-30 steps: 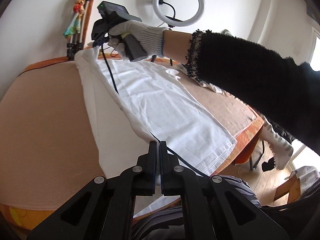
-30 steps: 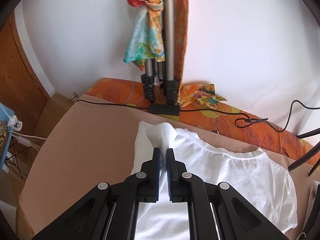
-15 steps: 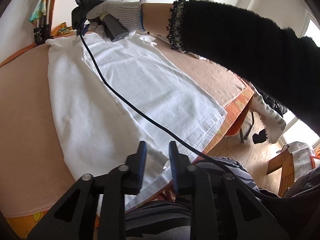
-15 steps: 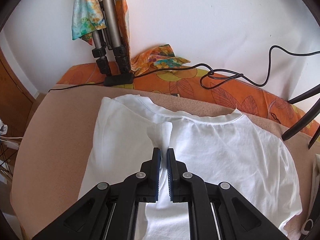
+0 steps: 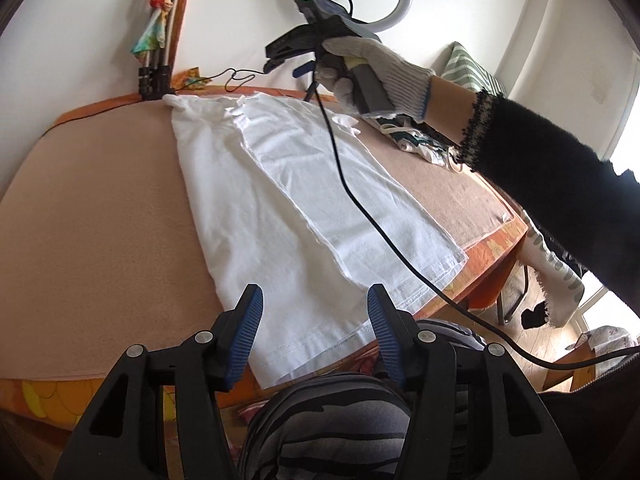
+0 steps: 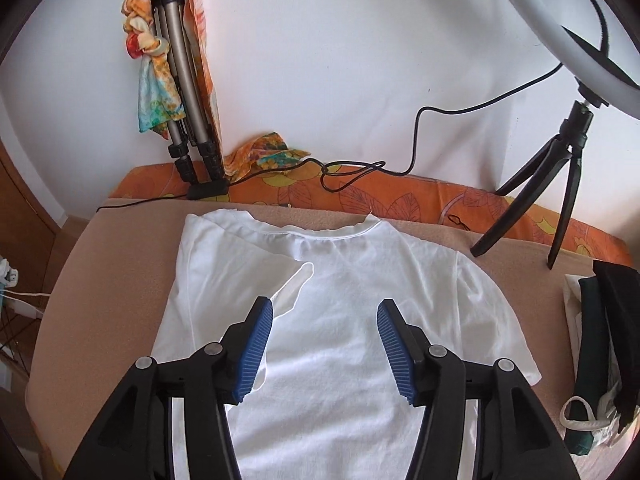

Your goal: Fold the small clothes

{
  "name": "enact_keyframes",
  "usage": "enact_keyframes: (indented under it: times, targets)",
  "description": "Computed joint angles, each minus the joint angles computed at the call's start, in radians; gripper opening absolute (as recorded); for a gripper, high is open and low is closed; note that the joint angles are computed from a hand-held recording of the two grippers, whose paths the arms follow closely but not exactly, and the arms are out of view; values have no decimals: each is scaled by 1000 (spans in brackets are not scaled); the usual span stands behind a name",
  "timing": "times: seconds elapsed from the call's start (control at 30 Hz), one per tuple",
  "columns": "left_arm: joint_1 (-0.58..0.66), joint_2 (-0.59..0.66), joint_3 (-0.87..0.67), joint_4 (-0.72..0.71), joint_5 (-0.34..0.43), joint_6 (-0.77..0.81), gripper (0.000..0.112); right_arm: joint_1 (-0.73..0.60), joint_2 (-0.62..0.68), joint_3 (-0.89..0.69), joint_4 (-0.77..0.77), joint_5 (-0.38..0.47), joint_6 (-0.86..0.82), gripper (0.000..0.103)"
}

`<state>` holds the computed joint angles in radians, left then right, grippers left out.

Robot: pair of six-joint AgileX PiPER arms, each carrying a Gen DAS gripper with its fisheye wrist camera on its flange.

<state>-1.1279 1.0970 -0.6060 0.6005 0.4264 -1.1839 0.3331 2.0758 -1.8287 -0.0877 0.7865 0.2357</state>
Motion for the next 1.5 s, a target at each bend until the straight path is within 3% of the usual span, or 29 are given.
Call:
enact_keyframes:
  times: [0.17,0.37,0.53,0.7,0.93,1.17,1.27,1.5]
  targets:
    - [-65,-8,-22,161,68,-186,54,-59,-225,278,80,-122,-77,57]
    - [-150,54,-109,266,139,-287,54,-154,-471,526,207,-171,-228,57]
    - [-203,121,-224,303,197,-280,54,-273,-629,629,339,-128,-385,57]
    - [-219,226,-354,303,197,-216,54,-431,-755,685,457,-49,-561,57]
    - [-224,450,-522,244,117,-102,54,-677,-781,693,638,64,-821,57]
    - [-246,703,-699,104,53,50,54,-813,-696,680,743,105,-977,57]
    - [-266,801,-781,64,77,119,54,-828,-639,669,777,101,-1010,57]
    - [-290,956,-940,44,215,211,54,-782,-501,637,807,58,-1034,57]
